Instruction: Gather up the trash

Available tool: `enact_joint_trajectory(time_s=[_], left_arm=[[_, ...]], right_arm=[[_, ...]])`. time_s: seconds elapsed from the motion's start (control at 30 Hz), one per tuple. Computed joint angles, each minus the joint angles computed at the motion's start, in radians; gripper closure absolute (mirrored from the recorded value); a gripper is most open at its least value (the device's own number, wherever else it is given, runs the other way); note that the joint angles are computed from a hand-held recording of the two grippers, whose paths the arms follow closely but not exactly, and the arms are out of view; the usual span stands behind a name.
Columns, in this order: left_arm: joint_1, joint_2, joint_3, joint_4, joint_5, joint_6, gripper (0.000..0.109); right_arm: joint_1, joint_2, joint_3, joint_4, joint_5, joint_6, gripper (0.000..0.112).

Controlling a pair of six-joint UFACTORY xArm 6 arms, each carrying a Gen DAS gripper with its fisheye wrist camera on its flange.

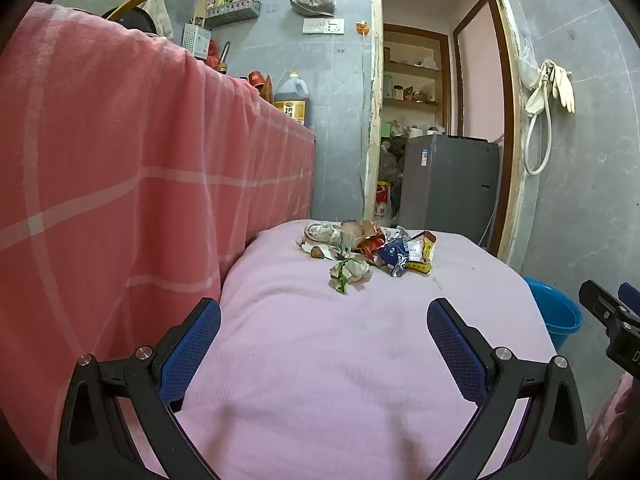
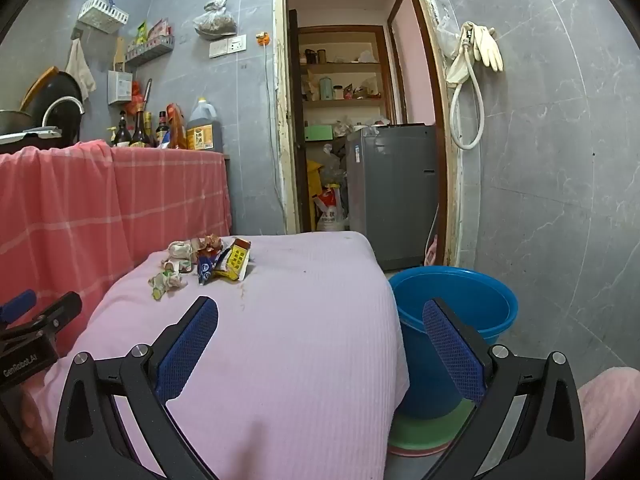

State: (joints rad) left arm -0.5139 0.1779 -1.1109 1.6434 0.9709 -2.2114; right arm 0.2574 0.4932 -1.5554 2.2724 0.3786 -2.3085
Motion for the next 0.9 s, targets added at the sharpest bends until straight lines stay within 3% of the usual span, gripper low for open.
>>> enact_joint_trajectory(time_s=[0.9], left_arm=[[-0.001,-0.008,0.003,-0.003,-0.002,-0.002,0.007]], right_arm=[[-0.001,0.003,-0.004,-0.013,0.003,0.024,0.009]])
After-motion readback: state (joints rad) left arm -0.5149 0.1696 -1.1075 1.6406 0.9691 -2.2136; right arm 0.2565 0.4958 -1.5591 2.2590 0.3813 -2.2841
